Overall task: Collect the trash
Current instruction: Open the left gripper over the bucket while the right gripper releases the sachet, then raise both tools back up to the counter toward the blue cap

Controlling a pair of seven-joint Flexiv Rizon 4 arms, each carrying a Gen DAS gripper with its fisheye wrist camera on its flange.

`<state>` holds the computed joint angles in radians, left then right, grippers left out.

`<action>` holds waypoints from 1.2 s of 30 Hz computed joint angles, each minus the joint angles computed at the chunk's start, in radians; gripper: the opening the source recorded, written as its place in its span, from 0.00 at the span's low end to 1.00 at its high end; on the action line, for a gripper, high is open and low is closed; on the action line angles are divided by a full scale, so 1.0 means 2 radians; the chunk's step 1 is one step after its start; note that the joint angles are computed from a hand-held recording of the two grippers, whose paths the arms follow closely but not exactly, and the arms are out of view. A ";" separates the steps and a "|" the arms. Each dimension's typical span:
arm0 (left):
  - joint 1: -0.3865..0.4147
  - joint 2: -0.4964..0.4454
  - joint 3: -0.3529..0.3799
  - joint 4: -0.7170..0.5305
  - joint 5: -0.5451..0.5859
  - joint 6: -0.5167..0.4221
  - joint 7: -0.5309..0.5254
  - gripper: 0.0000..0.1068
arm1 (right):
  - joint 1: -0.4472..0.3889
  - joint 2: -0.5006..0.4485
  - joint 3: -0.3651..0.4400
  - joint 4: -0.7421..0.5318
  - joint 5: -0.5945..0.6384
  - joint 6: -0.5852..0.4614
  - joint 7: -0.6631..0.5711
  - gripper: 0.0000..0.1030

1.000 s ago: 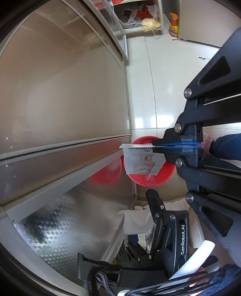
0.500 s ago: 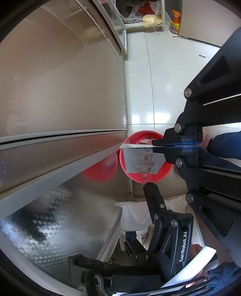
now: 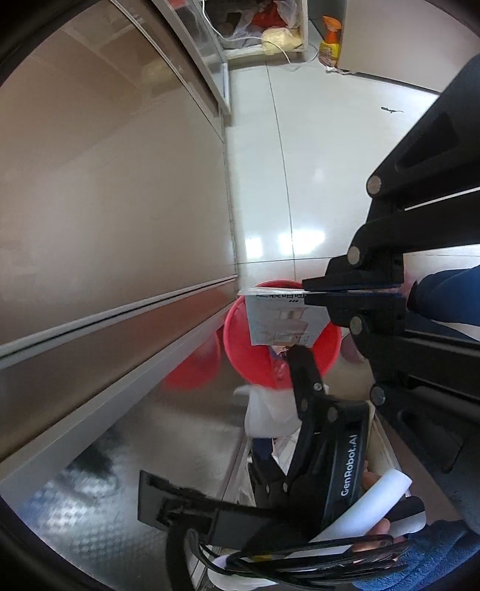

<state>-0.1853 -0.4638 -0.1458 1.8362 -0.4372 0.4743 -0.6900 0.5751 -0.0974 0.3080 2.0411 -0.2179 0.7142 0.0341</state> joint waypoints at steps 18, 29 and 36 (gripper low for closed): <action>0.007 0.004 0.003 0.011 0.002 0.008 0.038 0.96 | -0.006 -0.009 0.000 0.016 0.023 0.056 -0.041 0.01; 0.033 0.013 0.012 0.022 -0.013 0.018 0.049 0.96 | -0.008 -0.054 -0.007 0.002 0.039 0.112 -0.102 0.34; 0.039 0.032 0.014 0.027 -0.020 0.023 0.078 0.96 | -0.008 -0.057 -0.010 -0.007 0.035 0.112 -0.123 0.60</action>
<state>-0.1064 -0.4000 -0.1171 1.8909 -0.4768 0.5206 -0.5337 0.5600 -0.2117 0.2888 2.0267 -0.1476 0.9379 -0.2116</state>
